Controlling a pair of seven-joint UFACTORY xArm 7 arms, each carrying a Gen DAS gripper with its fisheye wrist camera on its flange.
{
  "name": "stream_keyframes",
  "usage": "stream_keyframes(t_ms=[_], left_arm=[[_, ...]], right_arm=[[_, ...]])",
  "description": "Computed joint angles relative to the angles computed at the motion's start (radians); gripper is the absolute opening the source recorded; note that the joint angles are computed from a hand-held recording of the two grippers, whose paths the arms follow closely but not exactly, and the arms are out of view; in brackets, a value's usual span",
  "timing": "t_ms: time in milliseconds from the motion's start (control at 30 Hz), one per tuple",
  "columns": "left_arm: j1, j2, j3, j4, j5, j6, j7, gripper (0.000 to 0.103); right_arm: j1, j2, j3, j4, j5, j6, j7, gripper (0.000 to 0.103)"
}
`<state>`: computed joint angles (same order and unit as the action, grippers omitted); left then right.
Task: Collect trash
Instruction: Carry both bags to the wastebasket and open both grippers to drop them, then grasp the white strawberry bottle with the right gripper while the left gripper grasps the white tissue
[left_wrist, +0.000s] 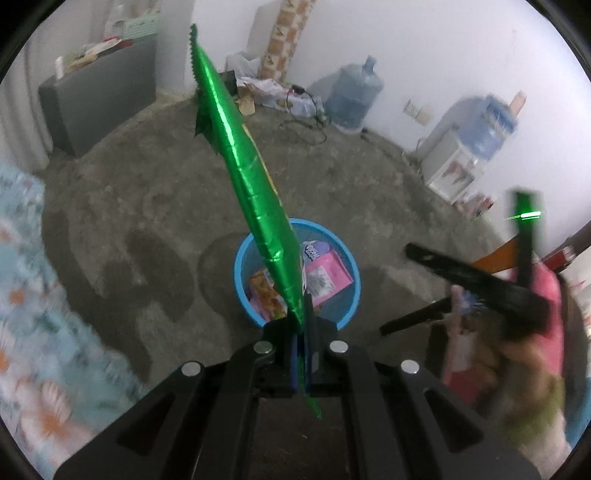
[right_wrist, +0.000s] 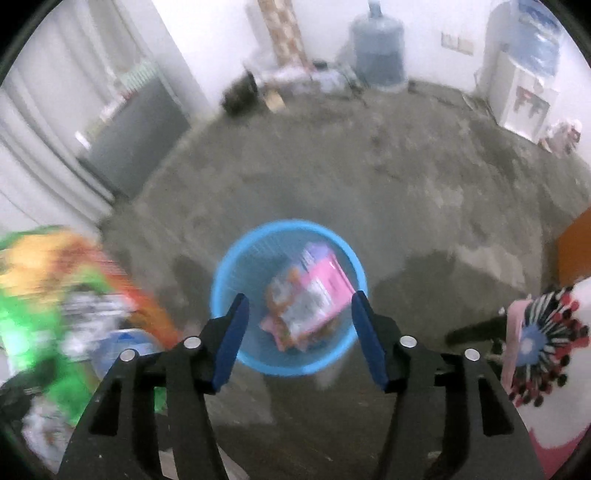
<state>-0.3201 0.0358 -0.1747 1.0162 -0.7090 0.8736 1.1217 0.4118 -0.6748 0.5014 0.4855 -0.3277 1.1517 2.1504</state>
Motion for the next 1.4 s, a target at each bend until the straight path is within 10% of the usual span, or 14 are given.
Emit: stream_keyframes(t_ms=[33,100,133,200,500,733,867,1400], left_arm=[[-0.023,0.014,-0.02,-0.005,0.019,-0.044,-0.025,0.012],[-0.056,0.051,-0.044,0.004,0.059,-0.094,-0.09,0.062],[-0.074,0.059,-0.055,-0.013,0.074,-0.161,-0.127,0.066],[-0.102,0.056,-0.046,-0.038,0.09,-0.236,-0.157,0.066],[-0.004,-0.052,0.013,-0.027,0.055,-0.04,-0.081,0.071],[0.156,-0.172,0.193,0.029,-0.058,0.24,0.111,0.079],[0.279,-0.175,0.285,0.052,-0.121,0.232,0.196,0.084],[0.725,0.205,0.376,0.419,-0.412,0.166,0.18,0.089]], right_arm=[[-0.004,-0.006,0.009,0.003,-0.013,0.0,0.008,0.057],[-0.003,-0.023,0.018,-0.006,-0.027,-0.01,0.024,0.057],[-0.001,-0.032,0.019,-0.016,-0.028,-0.019,0.031,0.057],[0.002,-0.043,0.025,-0.038,-0.024,-0.04,0.052,0.057],[-0.006,-0.104,0.016,-0.097,-0.013,-0.136,0.063,0.057],[-0.049,-0.035,0.037,-0.03,-0.066,-0.19,0.022,0.062],[-0.084,0.074,0.031,0.05,-0.125,-0.253,-0.043,0.064],[0.007,1.021,-0.084,0.961,-0.493,-0.666,-0.338,0.074]])
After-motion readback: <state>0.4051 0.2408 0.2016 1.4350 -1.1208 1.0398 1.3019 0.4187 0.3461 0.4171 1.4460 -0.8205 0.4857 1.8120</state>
